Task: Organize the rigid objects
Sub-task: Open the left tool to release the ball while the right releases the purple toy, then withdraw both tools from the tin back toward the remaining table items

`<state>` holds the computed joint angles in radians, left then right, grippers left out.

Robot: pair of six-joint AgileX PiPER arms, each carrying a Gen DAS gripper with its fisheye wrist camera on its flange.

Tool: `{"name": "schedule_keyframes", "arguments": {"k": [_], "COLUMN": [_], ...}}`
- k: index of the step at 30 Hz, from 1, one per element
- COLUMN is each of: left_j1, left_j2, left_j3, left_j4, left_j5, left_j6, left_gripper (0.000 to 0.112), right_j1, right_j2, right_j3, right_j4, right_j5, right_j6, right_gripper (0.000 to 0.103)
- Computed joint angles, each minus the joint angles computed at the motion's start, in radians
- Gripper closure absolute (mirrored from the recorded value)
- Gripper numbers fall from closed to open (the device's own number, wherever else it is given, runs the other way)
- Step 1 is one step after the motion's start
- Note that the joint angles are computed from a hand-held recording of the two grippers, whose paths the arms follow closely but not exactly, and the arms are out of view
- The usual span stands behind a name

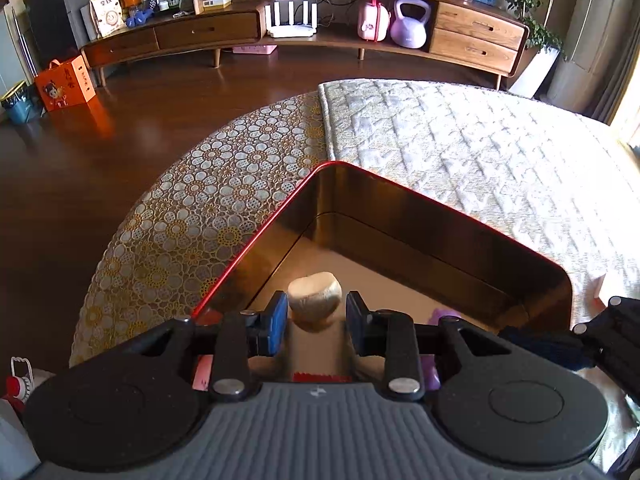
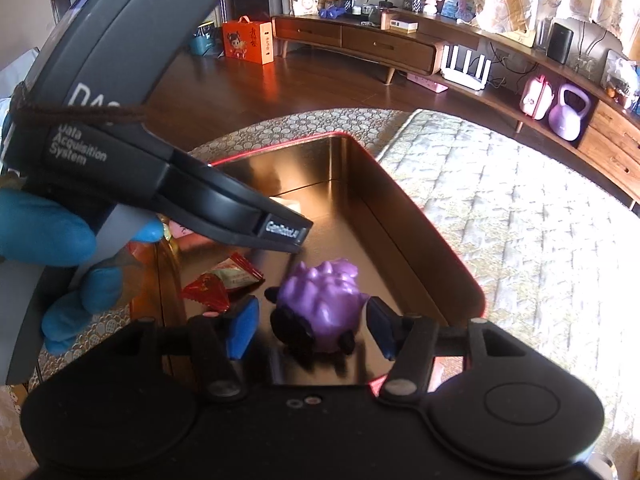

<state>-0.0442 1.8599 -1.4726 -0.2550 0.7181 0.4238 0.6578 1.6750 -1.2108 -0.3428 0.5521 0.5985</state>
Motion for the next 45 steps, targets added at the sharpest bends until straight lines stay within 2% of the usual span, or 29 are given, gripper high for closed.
{"name": "schedule_keyframes", "arguments": {"k": [6,7,9,10,15,17,19,28,34,37,39,45], "left_j1": [0.017,0.021,0.026,0.029,0.048,0.051,0.058,0.076,0.077,0.062,0.054,-0.026], "left_j2": [-0.076,-0.089,-0.132,-0.153,-0.232,-0.267,-0.303,-0.458,-0.565,-0.626,-0.667,-0.785], "left_j3": [0.055,0.064,0.102,0.121,0.164,0.186,0.212,0.309,0.37,0.411,0.437,0.517], "left_j4": [-0.025,-0.034,-0.044,-0.052,-0.076,-0.078,-0.09,-0.122,-0.144,-0.132,-0.134,-0.075], "left_j5": [0.001,0.003,-0.021,-0.033,-0.013,-0.012,-0.012,0.028,0.061,0.059,0.059,0.034], "left_j6": [0.021,0.029,0.042,0.056,0.085,0.093,0.112,0.132,0.137,0.124,0.12,0.023], "left_gripper": [0.078,0.067,0.053,0.049,0.049,0.048,0.046,0.045,0.045,0.039,0.039,0.036], "right_j1": [0.026,0.035,0.045,0.048,0.068,0.08,0.095,0.192,0.269,0.31,0.351,0.582], "right_j2": [-0.067,-0.082,-0.103,-0.112,-0.177,-0.213,-0.25,-0.421,-0.543,-0.616,-0.67,-0.809], "right_j3": [0.037,0.045,0.054,0.057,0.083,0.104,0.129,0.221,0.282,0.326,0.364,0.463], "right_j4": [-0.049,-0.065,-0.08,-0.088,-0.099,-0.121,-0.141,-0.239,-0.329,-0.365,-0.4,-0.556], "right_j5": [0.017,0.024,0.029,0.031,0.038,0.035,0.037,0.098,0.171,0.207,0.237,0.471], "right_j6": [0.06,0.08,0.098,0.11,0.155,0.19,0.225,0.37,0.488,0.555,0.612,0.842], "right_gripper": [0.04,0.04,0.04,0.04,0.037,0.028,0.024,0.015,0.008,0.006,0.006,0.006]}}
